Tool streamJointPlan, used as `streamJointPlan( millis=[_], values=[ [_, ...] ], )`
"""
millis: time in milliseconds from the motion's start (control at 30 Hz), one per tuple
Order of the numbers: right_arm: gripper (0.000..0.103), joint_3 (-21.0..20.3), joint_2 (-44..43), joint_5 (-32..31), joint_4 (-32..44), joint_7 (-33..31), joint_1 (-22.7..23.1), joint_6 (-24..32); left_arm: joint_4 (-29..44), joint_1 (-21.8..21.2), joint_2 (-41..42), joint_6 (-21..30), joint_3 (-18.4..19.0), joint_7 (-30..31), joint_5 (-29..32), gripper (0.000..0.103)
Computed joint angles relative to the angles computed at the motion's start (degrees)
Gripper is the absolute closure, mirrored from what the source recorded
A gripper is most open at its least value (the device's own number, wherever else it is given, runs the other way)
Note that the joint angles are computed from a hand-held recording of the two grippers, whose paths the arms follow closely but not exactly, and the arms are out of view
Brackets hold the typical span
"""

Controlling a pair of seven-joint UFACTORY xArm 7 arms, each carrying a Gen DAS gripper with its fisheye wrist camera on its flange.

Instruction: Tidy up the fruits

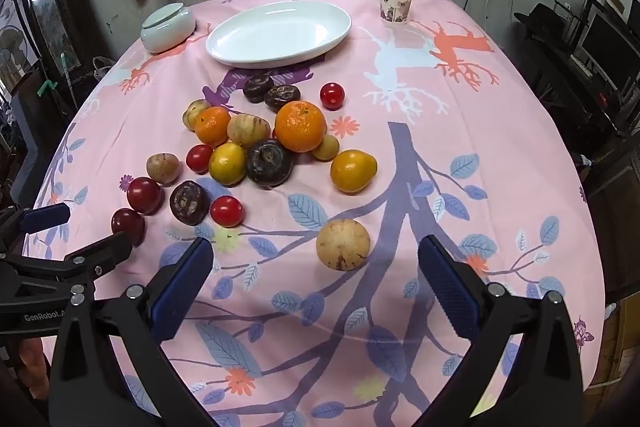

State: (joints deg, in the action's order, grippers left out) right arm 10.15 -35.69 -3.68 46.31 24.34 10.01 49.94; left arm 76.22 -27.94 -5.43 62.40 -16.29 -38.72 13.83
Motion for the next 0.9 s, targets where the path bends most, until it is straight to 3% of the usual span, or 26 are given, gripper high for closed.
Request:
streamJointPlan(
  millis=[400, 900],
  values=[
    [0.001, -0.25, 0.27, 0.41, 1.04, 0.16, 0.03, 1.78, 0.55, -0.08, 1.11, 1.08, 0.27, -0.98, -0.62, 0.002],
    [0.001, -0.90, 1.95, 1.08, 0.42, 0.20, -0.01, -0.27, 0.76, 0.47, 1.65, 1.89, 1.13, 1.01, -2.35, 0.002]
  ],
)
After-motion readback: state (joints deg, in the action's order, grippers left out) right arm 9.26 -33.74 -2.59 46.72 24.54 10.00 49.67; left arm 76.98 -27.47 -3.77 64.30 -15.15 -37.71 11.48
